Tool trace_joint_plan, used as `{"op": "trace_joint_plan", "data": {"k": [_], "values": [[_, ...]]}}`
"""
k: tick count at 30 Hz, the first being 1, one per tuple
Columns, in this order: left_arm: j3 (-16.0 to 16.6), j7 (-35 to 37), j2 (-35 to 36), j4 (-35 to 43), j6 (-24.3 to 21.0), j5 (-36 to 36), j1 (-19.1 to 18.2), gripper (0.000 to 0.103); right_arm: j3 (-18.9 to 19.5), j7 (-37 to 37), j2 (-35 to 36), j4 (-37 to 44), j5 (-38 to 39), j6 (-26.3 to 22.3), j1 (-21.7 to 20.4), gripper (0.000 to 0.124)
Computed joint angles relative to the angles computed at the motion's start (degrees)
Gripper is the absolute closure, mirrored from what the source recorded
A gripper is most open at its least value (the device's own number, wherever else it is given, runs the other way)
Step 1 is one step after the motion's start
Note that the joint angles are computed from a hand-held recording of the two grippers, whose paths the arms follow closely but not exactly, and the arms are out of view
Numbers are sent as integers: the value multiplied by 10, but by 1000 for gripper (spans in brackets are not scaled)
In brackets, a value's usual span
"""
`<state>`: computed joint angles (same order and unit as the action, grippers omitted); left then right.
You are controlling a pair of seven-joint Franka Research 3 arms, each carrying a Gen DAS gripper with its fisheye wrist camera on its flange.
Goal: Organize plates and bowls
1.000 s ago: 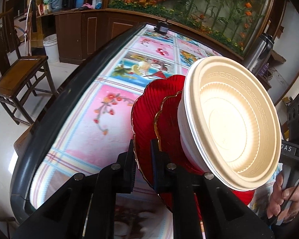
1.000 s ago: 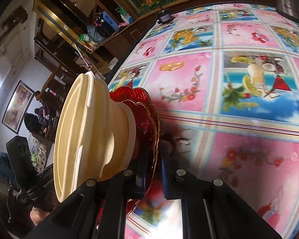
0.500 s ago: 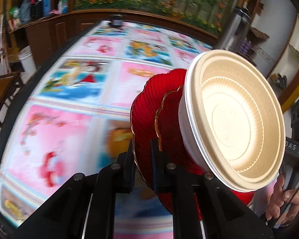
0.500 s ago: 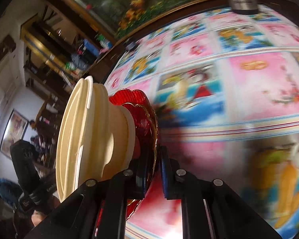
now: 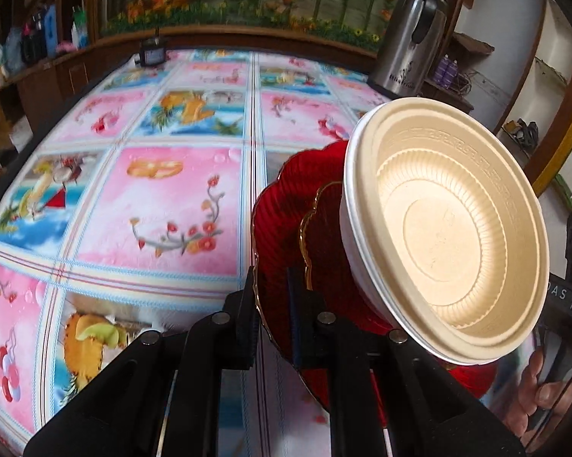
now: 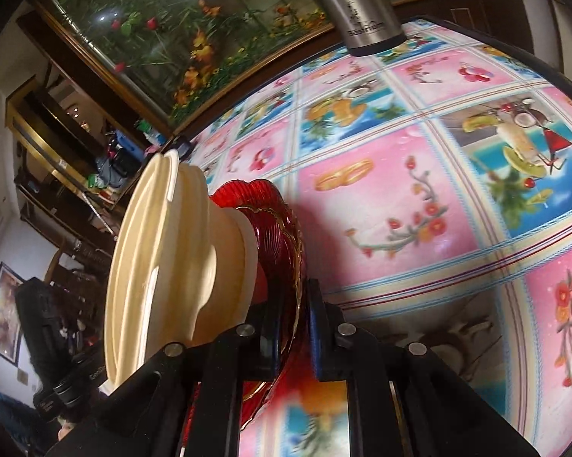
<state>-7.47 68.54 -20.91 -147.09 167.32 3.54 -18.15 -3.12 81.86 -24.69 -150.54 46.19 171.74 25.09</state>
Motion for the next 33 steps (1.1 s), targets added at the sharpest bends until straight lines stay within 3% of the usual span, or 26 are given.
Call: {"op": "trace_joint_plan", "data": {"k": [3, 5, 7, 11, 14, 33], "values": [[-18, -31, 0, -14, 35, 22, 21, 95, -39, -56, -4, -10, 44, 29, 47, 112], [-25, -50, 0, -20, 54, 34, 31, 95, -34, -61, -3, -10, 44, 32, 44, 112], [-58, -85, -3, -21, 60, 71, 65, 95, -19, -53, -1, -10, 30, 32, 29, 112], [-31, -89, 6, -17, 66, 77, 43, 94, 21, -15, -3, -17, -22, 28, -13, 112], [-33, -97, 8, -16, 66, 87, 47, 95, 41, 15, -3, -19, -62, 28, -33, 112], [-35, -114, 8, -13, 65, 106, 49, 95, 59, 100, 3, -24, -180, 35, -60, 112]]}}
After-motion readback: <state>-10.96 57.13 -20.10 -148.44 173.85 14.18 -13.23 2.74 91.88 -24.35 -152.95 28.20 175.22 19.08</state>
